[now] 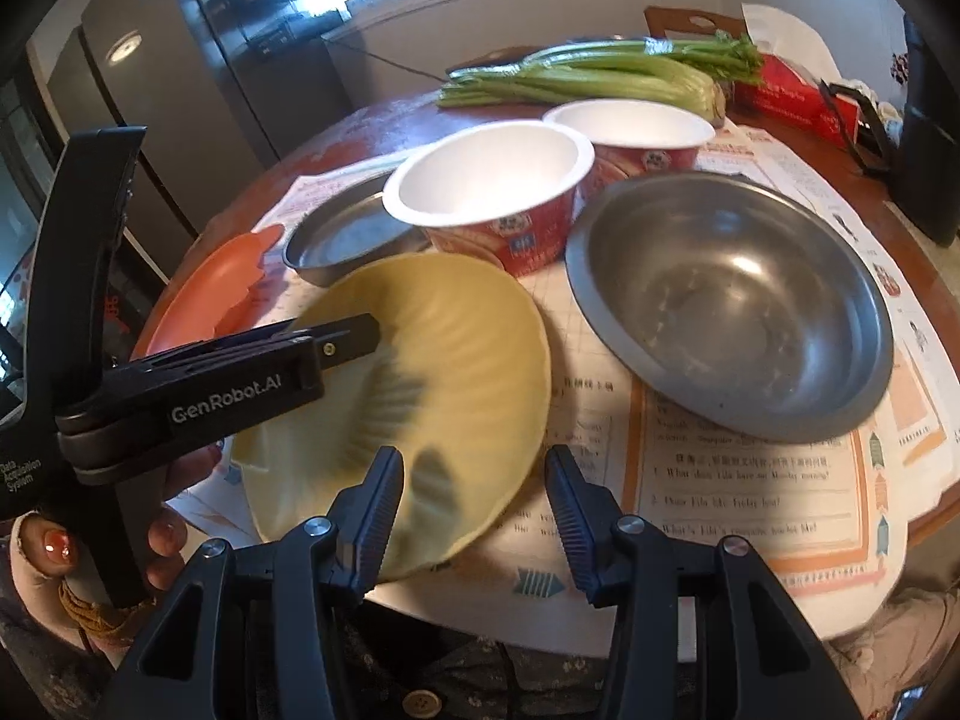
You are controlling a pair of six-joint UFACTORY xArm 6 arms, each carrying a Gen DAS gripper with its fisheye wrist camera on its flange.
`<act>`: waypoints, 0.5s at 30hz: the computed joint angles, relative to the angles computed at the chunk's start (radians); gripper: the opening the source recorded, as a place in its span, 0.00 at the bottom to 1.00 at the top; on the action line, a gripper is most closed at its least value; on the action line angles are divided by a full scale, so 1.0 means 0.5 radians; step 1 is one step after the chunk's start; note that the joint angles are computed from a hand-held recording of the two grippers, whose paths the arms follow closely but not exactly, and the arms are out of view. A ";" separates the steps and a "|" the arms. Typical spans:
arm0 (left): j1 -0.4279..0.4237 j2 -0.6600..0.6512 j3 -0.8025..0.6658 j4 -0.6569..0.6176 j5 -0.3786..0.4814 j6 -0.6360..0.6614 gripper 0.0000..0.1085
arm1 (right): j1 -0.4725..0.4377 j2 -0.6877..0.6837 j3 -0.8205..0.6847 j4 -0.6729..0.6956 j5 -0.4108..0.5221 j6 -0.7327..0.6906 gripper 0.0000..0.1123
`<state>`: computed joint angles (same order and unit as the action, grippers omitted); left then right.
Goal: Organize plates and bowls
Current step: 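Grip the rim of the yellow shell plate with the left tool and lift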
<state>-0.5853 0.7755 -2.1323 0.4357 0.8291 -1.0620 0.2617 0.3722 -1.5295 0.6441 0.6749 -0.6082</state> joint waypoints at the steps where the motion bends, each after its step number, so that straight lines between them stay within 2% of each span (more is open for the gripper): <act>1: 0.002 -0.005 0.011 0.002 -0.015 0.003 0.49 | 0.003 -0.002 0.009 0.023 -0.021 -0.019 0.44; 4: 0.009 -0.017 0.039 -0.007 -0.050 -0.002 0.48 | 0.005 0.008 -0.005 0.039 -0.023 -0.050 0.44; 7: 0.016 -0.055 0.114 0.033 -0.103 -0.034 0.43 | 0.016 0.007 0.003 0.044 -0.050 -0.082 0.44; 15: 0.019 -0.099 0.194 0.014 -0.168 0.013 0.41 | 0.068 -0.008 0.050 -0.007 -0.160 -0.113 0.43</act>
<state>-0.5759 0.7259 -2.0356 0.4429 0.7451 -1.0557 0.2958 0.3682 -1.5045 0.6405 0.5948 -0.6645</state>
